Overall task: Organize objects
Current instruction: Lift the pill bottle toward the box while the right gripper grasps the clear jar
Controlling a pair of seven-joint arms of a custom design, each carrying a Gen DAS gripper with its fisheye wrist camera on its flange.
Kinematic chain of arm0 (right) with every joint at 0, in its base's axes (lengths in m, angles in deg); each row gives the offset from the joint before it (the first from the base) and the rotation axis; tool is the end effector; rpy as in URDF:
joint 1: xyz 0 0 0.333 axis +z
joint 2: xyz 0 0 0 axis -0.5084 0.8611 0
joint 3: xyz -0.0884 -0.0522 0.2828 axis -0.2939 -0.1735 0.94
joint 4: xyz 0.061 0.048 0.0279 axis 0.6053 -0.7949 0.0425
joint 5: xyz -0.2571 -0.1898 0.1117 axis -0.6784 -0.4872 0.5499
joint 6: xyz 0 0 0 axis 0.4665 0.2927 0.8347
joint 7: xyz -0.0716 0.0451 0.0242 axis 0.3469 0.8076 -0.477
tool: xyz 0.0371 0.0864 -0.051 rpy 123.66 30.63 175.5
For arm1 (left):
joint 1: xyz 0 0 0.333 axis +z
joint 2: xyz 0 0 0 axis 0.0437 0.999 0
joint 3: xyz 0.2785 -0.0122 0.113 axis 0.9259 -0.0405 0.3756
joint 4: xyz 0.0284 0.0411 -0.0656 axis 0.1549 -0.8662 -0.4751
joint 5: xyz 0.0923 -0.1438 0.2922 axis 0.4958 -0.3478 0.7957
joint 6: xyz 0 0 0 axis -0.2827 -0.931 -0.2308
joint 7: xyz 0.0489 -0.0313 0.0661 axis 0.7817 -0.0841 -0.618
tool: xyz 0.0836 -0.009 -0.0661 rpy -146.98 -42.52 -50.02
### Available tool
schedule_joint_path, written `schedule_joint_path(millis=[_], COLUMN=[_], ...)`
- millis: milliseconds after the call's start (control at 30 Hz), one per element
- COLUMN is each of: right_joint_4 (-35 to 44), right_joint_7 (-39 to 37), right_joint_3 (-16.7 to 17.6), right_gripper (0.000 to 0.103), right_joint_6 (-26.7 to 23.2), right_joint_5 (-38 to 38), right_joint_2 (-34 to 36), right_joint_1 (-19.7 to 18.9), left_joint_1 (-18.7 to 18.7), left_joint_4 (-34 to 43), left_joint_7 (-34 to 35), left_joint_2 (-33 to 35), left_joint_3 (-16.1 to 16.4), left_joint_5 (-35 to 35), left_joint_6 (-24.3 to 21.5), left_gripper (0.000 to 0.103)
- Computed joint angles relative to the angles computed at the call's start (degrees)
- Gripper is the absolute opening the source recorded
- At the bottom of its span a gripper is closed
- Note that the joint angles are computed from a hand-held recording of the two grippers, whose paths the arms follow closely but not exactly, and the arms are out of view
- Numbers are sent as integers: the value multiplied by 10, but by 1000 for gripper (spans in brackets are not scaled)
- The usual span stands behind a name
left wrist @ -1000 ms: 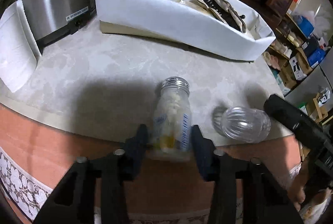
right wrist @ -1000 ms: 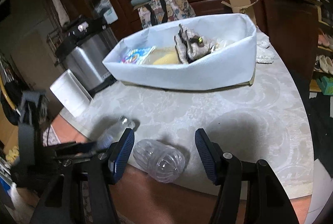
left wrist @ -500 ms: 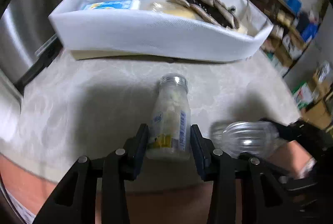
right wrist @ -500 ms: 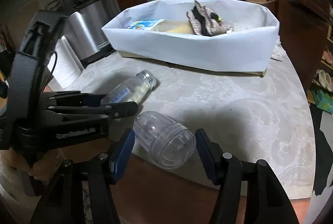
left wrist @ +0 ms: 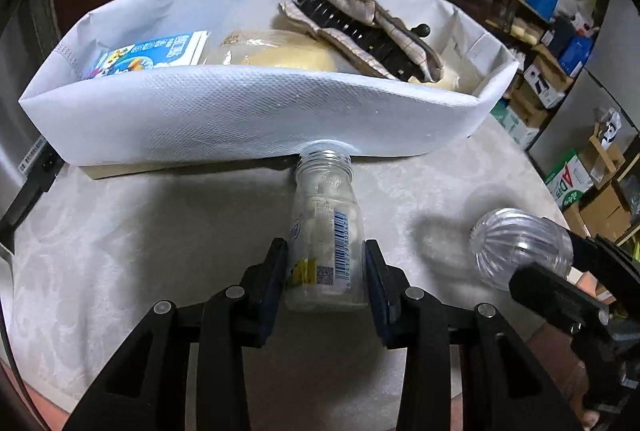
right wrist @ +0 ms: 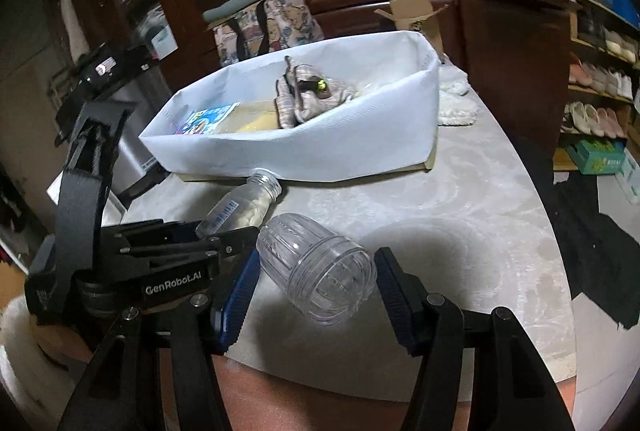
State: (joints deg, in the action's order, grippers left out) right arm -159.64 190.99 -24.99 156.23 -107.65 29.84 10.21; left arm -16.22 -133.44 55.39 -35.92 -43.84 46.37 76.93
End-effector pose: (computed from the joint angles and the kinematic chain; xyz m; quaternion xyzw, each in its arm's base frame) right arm 0.5007 0.2604 0.4501 -0.6411 0.6369 -0.1665 0.3944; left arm 0.5824 -0.3432 0.3922 -0.5350 0.7801 -0.2936 0.1379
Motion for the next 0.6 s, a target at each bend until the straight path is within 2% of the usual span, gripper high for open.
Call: schedule_joint_path(millis=[100,200,267,367,433,500,533,600], right_joint_4=[7,11,10,8,5,3,2,0], right_joint_7=[0,29,54,97,105,101,96,85], right_joint_3=[5,-19,-46,-129,-174,-198,-201,-207], right_gripper=[58,58,58,58,58,58,58,58], right_joint_6=[-10,-6,6,27,38,46,48,54], right_joint_5=[6,-23,-47,-87,-91,-83,-77,-64], right_joint_2=[3,5,6,11,14,16,17,18], right_joint_1=[-4,13,34,105,145,168,172,180], left_joint_1=[14,80,105,87,96,108,105,122], left_joint_4=[-37,-65,-85,-121,-141,-141,-136,-143], left_joint_7=[17,81,110,103,107,117,117,126], left_joint_2=[-15,-22,-31,-58,-69,-68,-63,-66], left_joint_3=[-11,-84,-110,-82,-91,-100,-98,-117], left_joint_5=[1,-62,-92,-84,-84,-80,-76,-74], left_joint_6=[32,49,69,122,147,159,165,182], left_gripper=[37,38,38,38,38,38,38,38])
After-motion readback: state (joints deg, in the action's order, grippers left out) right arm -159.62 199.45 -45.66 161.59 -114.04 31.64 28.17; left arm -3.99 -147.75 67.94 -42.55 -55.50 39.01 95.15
